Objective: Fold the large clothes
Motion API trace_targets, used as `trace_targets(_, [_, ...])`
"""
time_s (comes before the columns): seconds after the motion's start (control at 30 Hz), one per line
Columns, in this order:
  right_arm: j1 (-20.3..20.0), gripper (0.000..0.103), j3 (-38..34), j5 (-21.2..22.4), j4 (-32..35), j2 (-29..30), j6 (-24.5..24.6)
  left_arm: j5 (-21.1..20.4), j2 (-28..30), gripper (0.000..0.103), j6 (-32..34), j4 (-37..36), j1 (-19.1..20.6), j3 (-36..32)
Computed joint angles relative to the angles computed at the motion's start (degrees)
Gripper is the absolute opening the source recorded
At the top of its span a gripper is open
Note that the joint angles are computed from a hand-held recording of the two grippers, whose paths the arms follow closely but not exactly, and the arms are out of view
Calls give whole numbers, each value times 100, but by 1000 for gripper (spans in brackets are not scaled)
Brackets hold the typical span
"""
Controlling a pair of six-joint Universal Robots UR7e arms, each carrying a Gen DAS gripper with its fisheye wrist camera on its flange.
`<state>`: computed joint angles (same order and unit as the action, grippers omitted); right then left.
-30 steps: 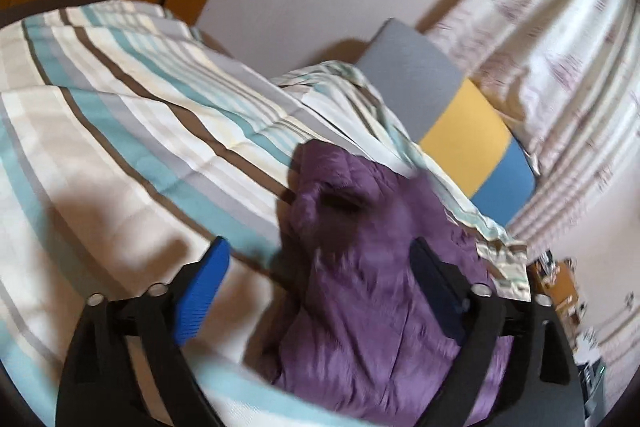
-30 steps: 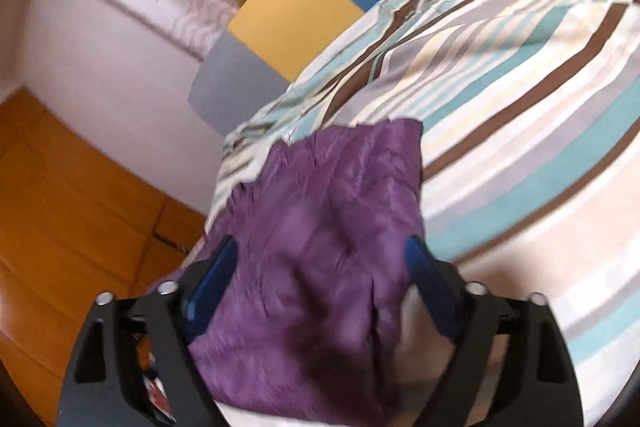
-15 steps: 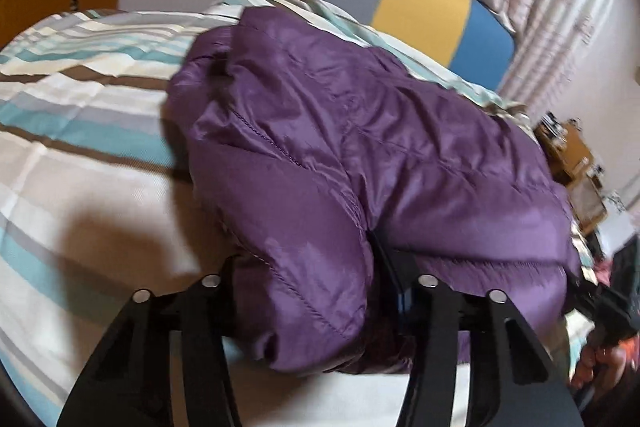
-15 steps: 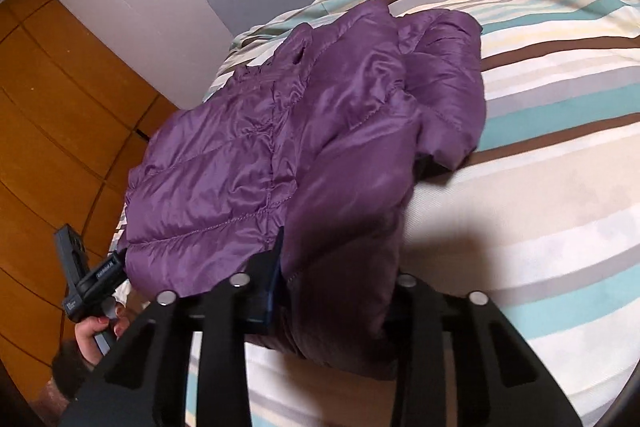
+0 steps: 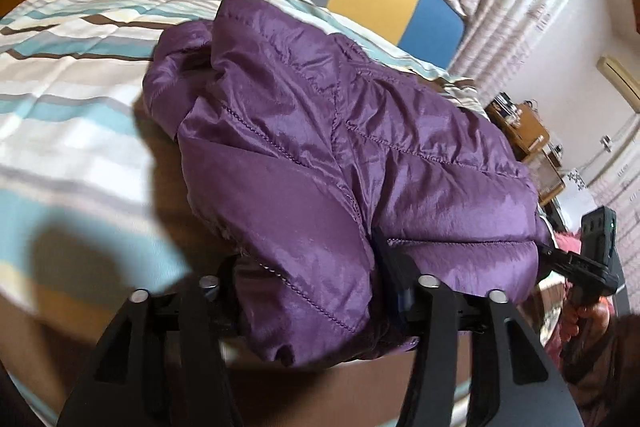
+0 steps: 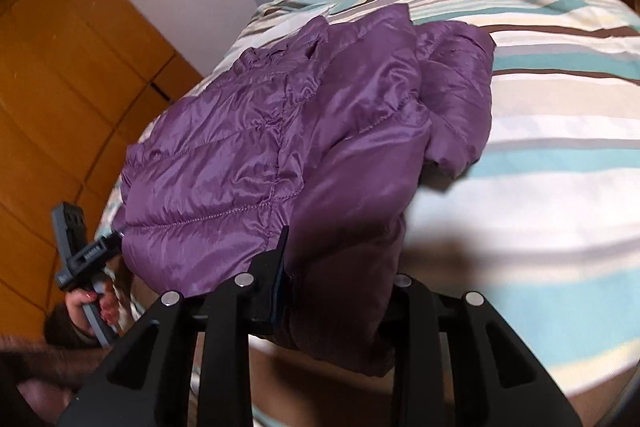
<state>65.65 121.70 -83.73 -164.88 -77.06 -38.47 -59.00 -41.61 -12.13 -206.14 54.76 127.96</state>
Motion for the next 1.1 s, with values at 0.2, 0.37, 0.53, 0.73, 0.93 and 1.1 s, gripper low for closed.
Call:
trace_targets(0.2, [177, 73, 105, -214, -973, -30, -146, 852, -19, 97, 401, -708, -261, 32])
trace_targets(0.37, [521, 79, -285, -558, -1514, 480, -60, 962, 17, 97, 545, -153, 92, -807])
trace_targets(0.53, [690, 33, -642, -805, -1203, 860, 34, 357, -42, 51, -46, 1080, 351, -1210])
trace_targets(0.73, [790, 13, -335, -568, -1221, 418, -130, 406, -268, 13, 92, 478, 3, -767])
trace_targets(0.93, [1120, 13, -491, -189, -1962, 398, -94, 858, 24, 12, 741, -1125, -332, -1095])
trace_targets(1.1, [1339, 13, -1000, -107, -2698, 964, 229, 1495, 713, 12, 1292, -1749, -343, -2228])
